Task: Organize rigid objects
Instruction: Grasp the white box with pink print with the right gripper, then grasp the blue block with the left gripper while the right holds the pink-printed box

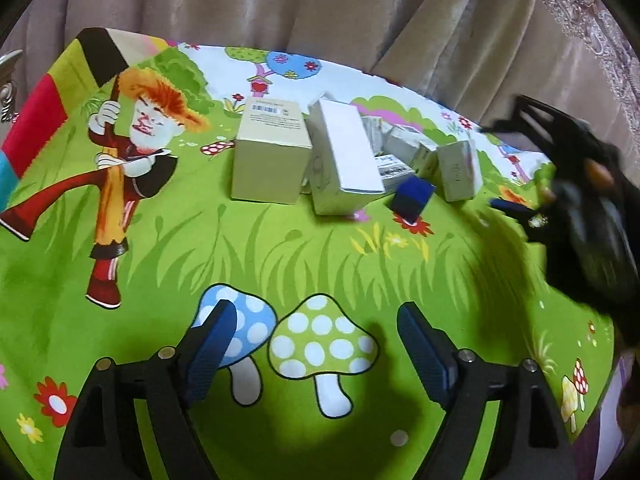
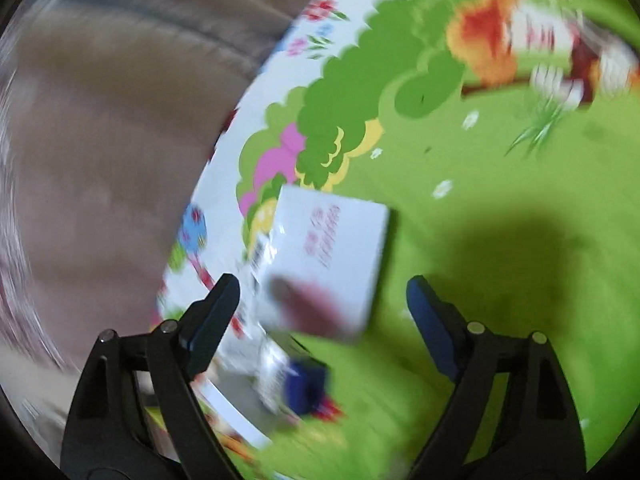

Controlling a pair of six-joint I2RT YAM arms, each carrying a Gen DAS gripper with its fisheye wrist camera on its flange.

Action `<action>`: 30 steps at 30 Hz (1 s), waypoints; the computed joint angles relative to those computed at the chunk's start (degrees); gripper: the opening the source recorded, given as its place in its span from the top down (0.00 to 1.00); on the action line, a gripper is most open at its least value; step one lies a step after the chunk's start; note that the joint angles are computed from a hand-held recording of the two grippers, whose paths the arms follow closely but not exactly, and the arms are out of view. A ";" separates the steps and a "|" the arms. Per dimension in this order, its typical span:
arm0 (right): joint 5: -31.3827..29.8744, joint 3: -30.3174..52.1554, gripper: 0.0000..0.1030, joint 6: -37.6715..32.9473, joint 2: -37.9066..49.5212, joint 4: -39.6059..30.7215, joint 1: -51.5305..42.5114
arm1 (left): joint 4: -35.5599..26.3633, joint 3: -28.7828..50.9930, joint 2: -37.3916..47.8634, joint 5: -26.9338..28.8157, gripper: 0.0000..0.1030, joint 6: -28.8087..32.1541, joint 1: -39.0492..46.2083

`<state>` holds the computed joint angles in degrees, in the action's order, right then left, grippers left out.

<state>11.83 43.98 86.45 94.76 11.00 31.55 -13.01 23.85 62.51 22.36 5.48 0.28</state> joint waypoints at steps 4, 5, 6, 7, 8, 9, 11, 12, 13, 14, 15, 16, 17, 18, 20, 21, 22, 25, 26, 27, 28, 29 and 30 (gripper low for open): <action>-3.20 7.13 0.14 3.58 6.69 -2.86 -1.39 | -0.26 -0.25 -0.91 0.18 0.18 -1.28 -0.99; -3.57 8.25 0.14 3.16 7.45 -4.16 -1.46 | -0.61 -0.29 -1.19 0.54 0.18 -1.03 -0.54; -4.10 9.39 0.16 1.91 8.16 -5.41 -1.80 | 0.08 -0.20 -0.57 0.19 0.18 -1.55 -1.12; -3.28 10.28 0.21 -0.44 7.93 -7.87 -1.17 | 0.49 -0.17 -0.25 -0.16 0.18 -1.85 -1.58; -2.21 10.94 0.29 -3.34 7.19 -11.08 -0.51 | 0.59 -0.24 -0.25 -0.44 0.18 -1.91 -1.83; -0.53 9.88 0.30 -6.23 5.80 -11.05 0.50 | 0.83 -0.34 -0.17 -0.76 0.18 -2.02 -2.14; 4.87 10.10 0.30 -12.12 2.48 -18.08 3.34 | 0.95 -0.45 -0.25 -1.43 0.18 -2.25 -2.76; 7.34 8.21 0.30 -15.87 -0.66 -19.53 5.21 | 1.05 -0.33 0.10 -1.62 0.17 -2.09 -2.97; 9.36 7.70 0.30 -19.31 -3.06 -23.54 7.17 | 0.93 -0.14 0.31 -2.16 0.16 -1.99 -3.51; 10.29 7.51 0.30 -22.40 -4.66 -26.99 8.70 | 0.78 0.02 0.36 -3.50 0.16 -2.14 -4.55; 12.16 7.63 0.30 -26.32 -6.38 -32.86 11.48 | 0.36 0.35 0.44 -5.90 0.16 -2.54 -6.45; 13.81 7.69 0.30 -28.09 -7.21 -37.16 13.69 | -0.24 0.91 0.87 -7.75 0.16 -2.81 -8.43; 15.21 7.14 0.30 -29.83 -8.50 -41.77 16.65 | -1.05 1.78 1.61 -8.76 0.16 -2.78 -10.72; 16.60 6.40 0.30 -29.93 -9.64 -45.46 19.57 | -1.18 2.53 2.58 -9.97 0.16 -2.99 -13.71; 19.32 5.35 0.30 -28.29 -9.67 -52.82 26.00 | 0.80 4.14 5.88 -14.19 0.16 -4.83 -21.04; 19.88 4.86 0.30 -26.83 -9.43 -55.01 28.08 | 1.62 5.38 8.24 -15.37 0.16 -5.38 -23.62; 19.83 3.76 0.29 -24.91 -9.72 -56.69 30.00 | 2.50 7.06 11.19 -16.46 0.16 -5.89 -26.15; 19.12 0.06 0.31 -21.09 -12.13 -56.12 33.09 | 5.65 15.24 22.95 -22.48 0.16 -6.23 -32.38; 18.82 -1.11 0.31 -20.09 -12.52 -55.03 33.59 | 5.98 17.47 25.52 -23.05 0.16 -6.37 -32.66; 18.04 -2.35 0.32 -19.82 -12.77 -53.33 33.73 | 5.63 20.47 28.52 -23.00 0.16 -6.86 -32.67; 18.42 -3.23 0.32 -18.92 -12.95 -52.16 34.39 | 4.76 23.87 31.48 -23.28 0.16 -7.32 -32.48; 18.85 -4.06 0.32 -17.80 -13.33 -51.21 34.95 | 3.89 26.93 34.06 -23.03 0.16 -7.39 -32.11; 18.90 -4.98 0.32 -17.29 -14.00 -50.22 35.10 | 3.43 29.36 36.11 -22.38 0.17 -7.20 -31.80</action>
<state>30.73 39.00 69.16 80.75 -39.22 66.65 -9.58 53.21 98.62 -0.02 -1.73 -31.52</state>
